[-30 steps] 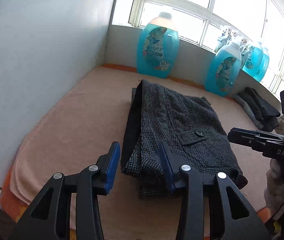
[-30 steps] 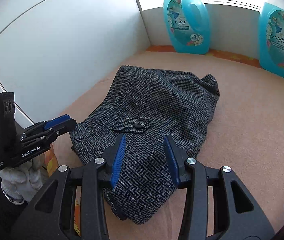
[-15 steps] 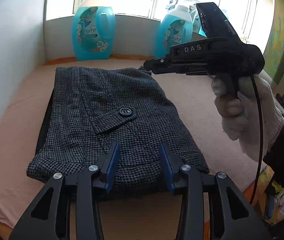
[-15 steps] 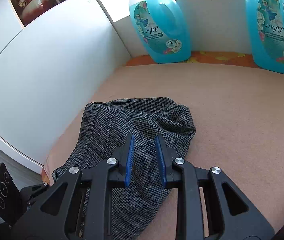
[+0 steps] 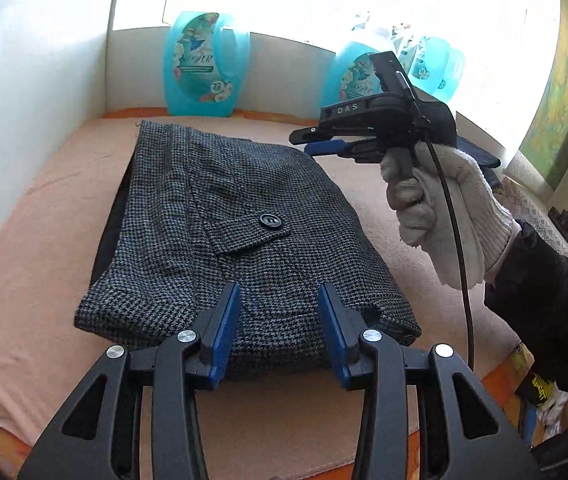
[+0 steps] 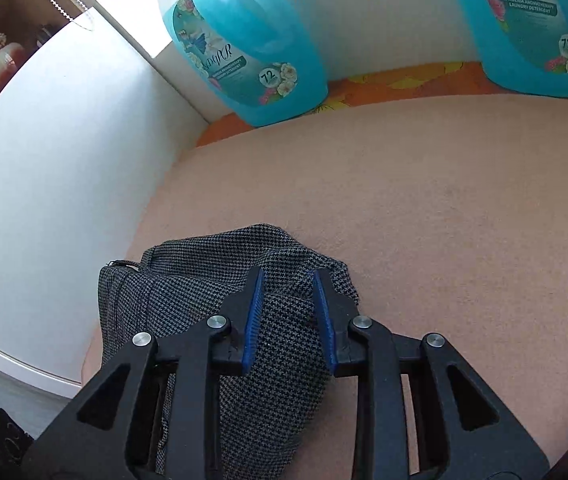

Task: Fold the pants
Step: 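Close the right gripper on the folded pants edge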

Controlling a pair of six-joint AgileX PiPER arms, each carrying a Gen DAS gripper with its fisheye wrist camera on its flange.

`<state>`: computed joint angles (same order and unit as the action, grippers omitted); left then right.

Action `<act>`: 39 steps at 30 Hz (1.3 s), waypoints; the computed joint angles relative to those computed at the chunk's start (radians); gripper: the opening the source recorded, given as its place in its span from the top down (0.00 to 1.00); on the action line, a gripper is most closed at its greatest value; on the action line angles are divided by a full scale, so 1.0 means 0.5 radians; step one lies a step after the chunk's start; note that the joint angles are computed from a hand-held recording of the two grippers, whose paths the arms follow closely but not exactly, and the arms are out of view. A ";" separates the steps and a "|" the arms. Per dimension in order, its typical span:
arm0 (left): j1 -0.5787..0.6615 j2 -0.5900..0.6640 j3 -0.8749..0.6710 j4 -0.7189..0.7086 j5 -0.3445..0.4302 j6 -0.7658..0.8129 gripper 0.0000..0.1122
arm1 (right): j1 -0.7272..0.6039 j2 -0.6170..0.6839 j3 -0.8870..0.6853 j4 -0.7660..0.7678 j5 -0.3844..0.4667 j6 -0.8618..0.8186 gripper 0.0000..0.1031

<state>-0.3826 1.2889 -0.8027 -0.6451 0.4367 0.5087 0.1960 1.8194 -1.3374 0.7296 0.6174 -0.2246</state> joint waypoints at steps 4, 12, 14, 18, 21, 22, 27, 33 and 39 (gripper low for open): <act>0.282 -0.156 0.037 -0.111 0.150 0.030 0.52 | -0.096 -0.114 0.131 0.134 0.062 -0.163 0.35; 0.875 0.121 -0.122 -0.410 0.681 0.095 0.42 | -0.209 -0.040 0.187 0.356 0.247 -0.365 0.35; 0.934 0.188 -0.142 -0.475 0.781 0.109 0.42 | -0.233 -0.004 0.196 0.442 0.292 -0.431 0.35; 0.936 0.264 -0.146 -0.534 0.865 0.076 0.42 | -0.253 0.059 0.185 0.566 0.357 -0.523 0.35; 0.909 0.294 -0.150 -0.568 0.867 0.056 0.42 | -0.273 0.096 0.159 0.644 0.402 -0.554 0.35; 0.902 0.298 -0.151 -0.581 0.877 0.050 0.42 | -0.275 0.101 0.161 0.671 0.415 -0.570 0.35; 0.805 0.287 -0.102 -0.540 0.848 0.005 0.42 | -0.226 0.139 0.131 0.699 0.441 -0.602 0.35; 0.666 0.204 -0.023 -0.506 0.666 -0.072 0.37 | -0.169 0.178 0.108 0.770 0.424 -0.632 0.33; 0.498 0.091 0.080 -0.449 0.411 -0.139 0.37 | -0.098 0.144 0.125 0.736 0.317 -0.638 0.34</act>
<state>-0.1337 1.3345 -0.7629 -0.8694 0.6422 0.4393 0.1473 1.8915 -1.2751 1.0974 0.7758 -0.5436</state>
